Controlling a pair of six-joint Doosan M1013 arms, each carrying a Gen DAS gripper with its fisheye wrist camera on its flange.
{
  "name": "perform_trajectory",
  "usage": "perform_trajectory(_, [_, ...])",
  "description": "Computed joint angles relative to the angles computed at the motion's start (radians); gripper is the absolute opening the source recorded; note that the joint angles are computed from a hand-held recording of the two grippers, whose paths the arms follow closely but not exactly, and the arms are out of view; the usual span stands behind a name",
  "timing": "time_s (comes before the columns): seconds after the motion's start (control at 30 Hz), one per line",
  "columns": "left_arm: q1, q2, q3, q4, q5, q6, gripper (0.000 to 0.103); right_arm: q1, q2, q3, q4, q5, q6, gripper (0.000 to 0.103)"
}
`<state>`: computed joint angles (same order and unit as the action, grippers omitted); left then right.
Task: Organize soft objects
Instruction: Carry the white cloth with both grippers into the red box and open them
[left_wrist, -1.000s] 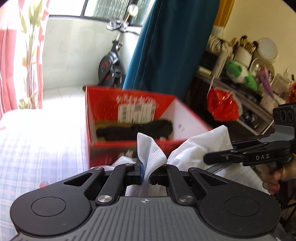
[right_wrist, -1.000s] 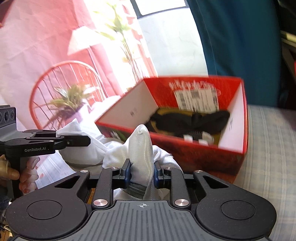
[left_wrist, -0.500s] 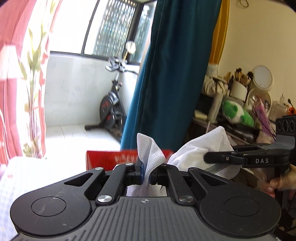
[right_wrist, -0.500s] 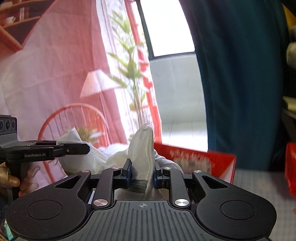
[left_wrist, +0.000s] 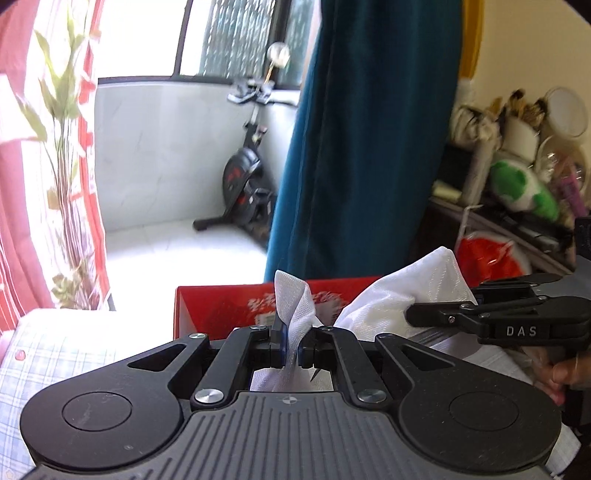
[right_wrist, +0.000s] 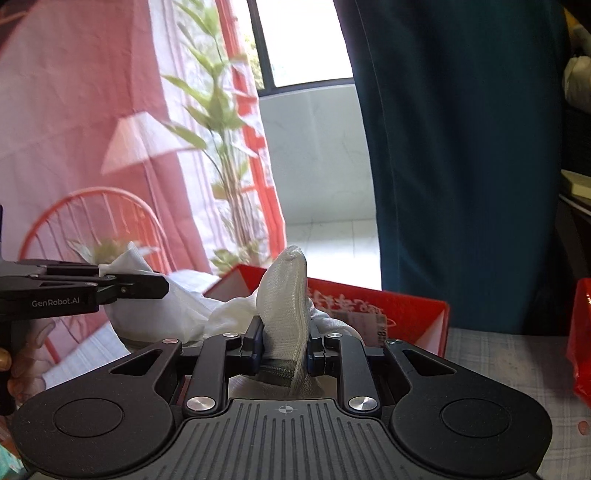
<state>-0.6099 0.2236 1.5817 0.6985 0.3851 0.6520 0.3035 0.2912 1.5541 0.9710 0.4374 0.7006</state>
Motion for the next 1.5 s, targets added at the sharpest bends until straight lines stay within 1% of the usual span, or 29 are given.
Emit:
perform_trajectory(0.13, [0.016, 0.043, -0.046, -0.022, 0.023, 0.027, 0.006, 0.014, 0.048, -0.052, -0.118, -0.009, 0.085, 0.019])
perform_trajectory(0.3, [0.037, 0.096, -0.115, -0.095, 0.064, 0.112, 0.006, 0.011, 0.104, -0.126, -0.235, 0.017, 0.199, 0.019])
perform_trajectory(0.47, [0.050, 0.145, -0.170, -0.164, 0.118, 0.189, 0.008, 0.012, 0.169, -0.209, -0.403, 0.075, 0.370, 0.019])
perform_trajectory(0.53, [0.054, 0.159, -0.184, -0.178, 0.145, 0.207, 0.008, 0.014, 0.195, -0.242, -0.489, 0.116, 0.461, 0.019])
perform_trajectory(0.63, [0.058, 0.166, -0.187, -0.191, 0.152, 0.228, 0.009, 0.016, 0.223, -0.273, -0.566, 0.162, 0.556, 0.020])
perform_trajectory(0.7, [0.057, 0.171, -0.192, -0.192, 0.165, 0.243, 0.012, 0.017, 0.237, -0.290, -0.613, 0.195, 0.612, 0.020])
perform_trajectory(0.73, [0.057, 0.172, -0.194, -0.182, 0.173, 0.240, 0.016, 0.019, 0.242, -0.295, -0.636, 0.210, 0.638, 0.021])
perform_trajectory(0.77, [0.055, 0.173, -0.195, -0.166, 0.180, 0.229, 0.024, 0.021, 0.246, -0.300, -0.657, 0.218, 0.659, 0.021])
perform_trajectory(0.8, [0.054, 0.175, -0.198, -0.149, 0.187, 0.214, 0.030, 0.022, 0.249, -0.303, -0.673, 0.224, 0.677, 0.022])
perform_trajectory(0.83, [0.052, 0.174, -0.197, -0.126, 0.190, 0.194, 0.042, 0.024, 0.249, -0.301, -0.690, 0.224, 0.697, 0.024])
perform_trajectory(0.87, [0.050, 0.173, -0.196, -0.100, 0.196, 0.173, 0.050, 0.028, 0.247, -0.298, -0.710, 0.218, 0.716, 0.025])
perform_trajectory(1.0, [0.041, 0.166, -0.196, -0.038, 0.224, 0.128, 0.060, 0.042, 0.224, -0.275, -0.797, 0.175, 0.774, 0.035])
perform_trajectory(1.07, [0.037, 0.158, -0.190, 0.001, 0.230, 0.092, 0.071, 0.045, 0.208, -0.260, -0.821, 0.147, 0.789, 0.035])
perform_trajectory(1.13, [0.029, 0.145, -0.178, 0.046, 0.232, 0.054, 0.077, 0.050, 0.187, -0.237, -0.848, 0.114, 0.802, 0.035])
perform_trajectory(1.23, [0.019, 0.120, -0.156, 0.077, 0.223, 0.032, 0.079, 0.050, 0.153, -0.203, -0.818, 0.081, 0.767, 0.035])
perform_trajectory(1.33, [0.006, 0.093, -0.129, 0.111, 0.223, 0.009, 0.079, 0.050, 0.113, -0.160, -0.765, 0.060, 0.700, 0.035])
perform_trajectory(1.5, [-0.021, 0.035, -0.059, 0.158, 0.220, -0.059, 0.079, 0.048, 0.043, -0.077, -0.639, 0.023, 0.557, 0.035])
